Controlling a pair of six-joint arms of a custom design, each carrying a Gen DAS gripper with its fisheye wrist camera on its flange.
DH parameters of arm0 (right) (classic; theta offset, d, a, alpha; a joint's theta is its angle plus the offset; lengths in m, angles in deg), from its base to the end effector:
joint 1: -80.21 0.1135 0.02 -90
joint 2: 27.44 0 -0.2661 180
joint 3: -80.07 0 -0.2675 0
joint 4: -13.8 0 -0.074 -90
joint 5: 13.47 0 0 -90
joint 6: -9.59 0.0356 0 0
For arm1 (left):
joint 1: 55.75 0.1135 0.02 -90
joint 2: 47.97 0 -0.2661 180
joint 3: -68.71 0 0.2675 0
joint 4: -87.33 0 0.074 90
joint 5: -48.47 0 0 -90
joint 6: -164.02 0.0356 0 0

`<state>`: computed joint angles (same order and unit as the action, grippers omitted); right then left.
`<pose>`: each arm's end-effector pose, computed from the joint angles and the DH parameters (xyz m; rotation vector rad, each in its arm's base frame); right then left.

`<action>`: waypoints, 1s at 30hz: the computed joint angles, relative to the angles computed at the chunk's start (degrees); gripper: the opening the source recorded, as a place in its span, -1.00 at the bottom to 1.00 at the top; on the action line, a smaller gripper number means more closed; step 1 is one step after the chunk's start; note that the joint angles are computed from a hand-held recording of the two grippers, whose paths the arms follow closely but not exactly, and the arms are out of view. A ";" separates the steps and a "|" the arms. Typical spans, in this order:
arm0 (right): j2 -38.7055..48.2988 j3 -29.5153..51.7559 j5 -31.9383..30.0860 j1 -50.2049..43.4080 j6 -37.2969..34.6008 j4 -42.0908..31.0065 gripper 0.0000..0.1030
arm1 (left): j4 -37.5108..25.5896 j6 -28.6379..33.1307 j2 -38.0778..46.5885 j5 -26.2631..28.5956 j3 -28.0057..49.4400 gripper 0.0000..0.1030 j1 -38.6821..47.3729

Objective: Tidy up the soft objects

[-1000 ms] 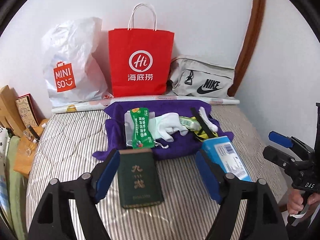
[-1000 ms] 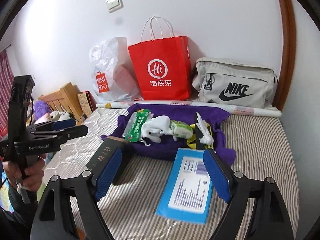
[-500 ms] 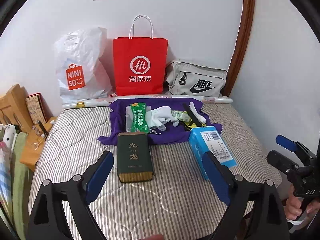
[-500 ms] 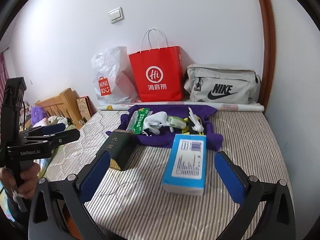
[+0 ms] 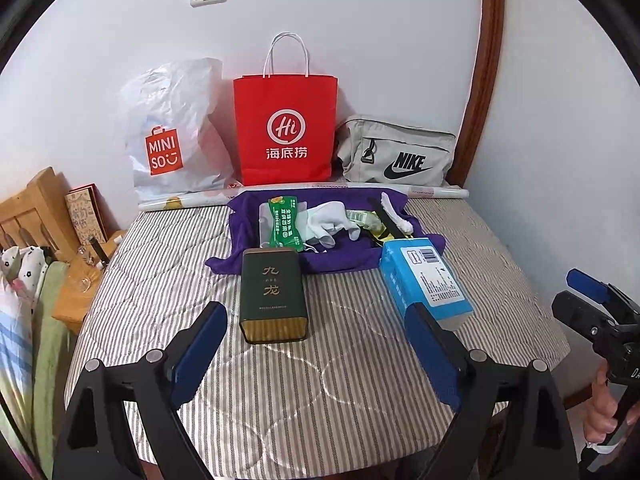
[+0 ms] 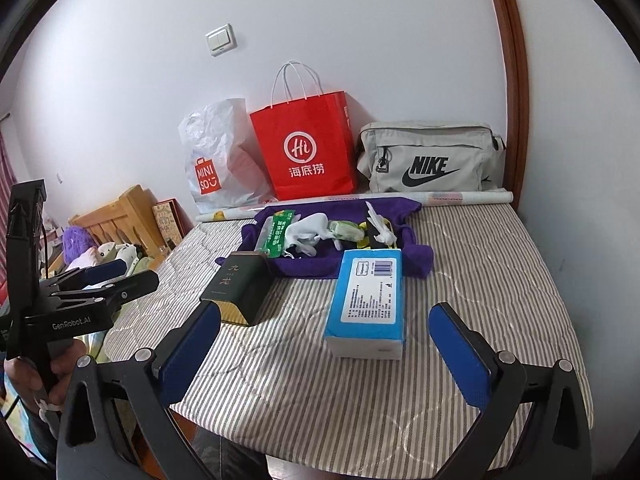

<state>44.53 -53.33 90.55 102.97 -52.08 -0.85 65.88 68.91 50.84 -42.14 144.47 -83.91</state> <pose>0.2454 0.0936 0.1821 0.2380 2.2397 0.2025 0.3397 -0.1814 0.1949 0.4671 2.3172 -0.2717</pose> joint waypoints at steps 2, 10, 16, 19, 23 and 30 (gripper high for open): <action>-0.40 -0.18 0.35 0.41 0.10 -0.34 0.99 | -0.07 -0.07 -0.28 -0.08 -0.26 0.75 -0.10; -1.92 -0.78 1.13 1.43 0.48 -1.18 0.99 | 0.22 -0.21 -1.37 -0.17 -1.48 0.75 -0.52; -2.42 -0.89 1.55 1.81 0.64 -1.51 0.99 | 0.18 -0.35 -1.55 -0.32 -1.63 0.75 -0.67; -2.51 -0.95 1.49 1.78 0.64 -1.53 0.99 | 0.18 -0.31 -1.56 -0.33 -1.65 0.75 -0.65; -2.58 -1.02 1.56 1.86 0.71 -1.48 0.99 | 0.22 -0.61 -2.22 -0.56 -2.32 0.75 -0.90; -2.72 -1.06 1.63 2.01 0.69 -1.66 0.99 | 0.29 -0.67 -2.71 -0.58 -2.81 0.75 -0.83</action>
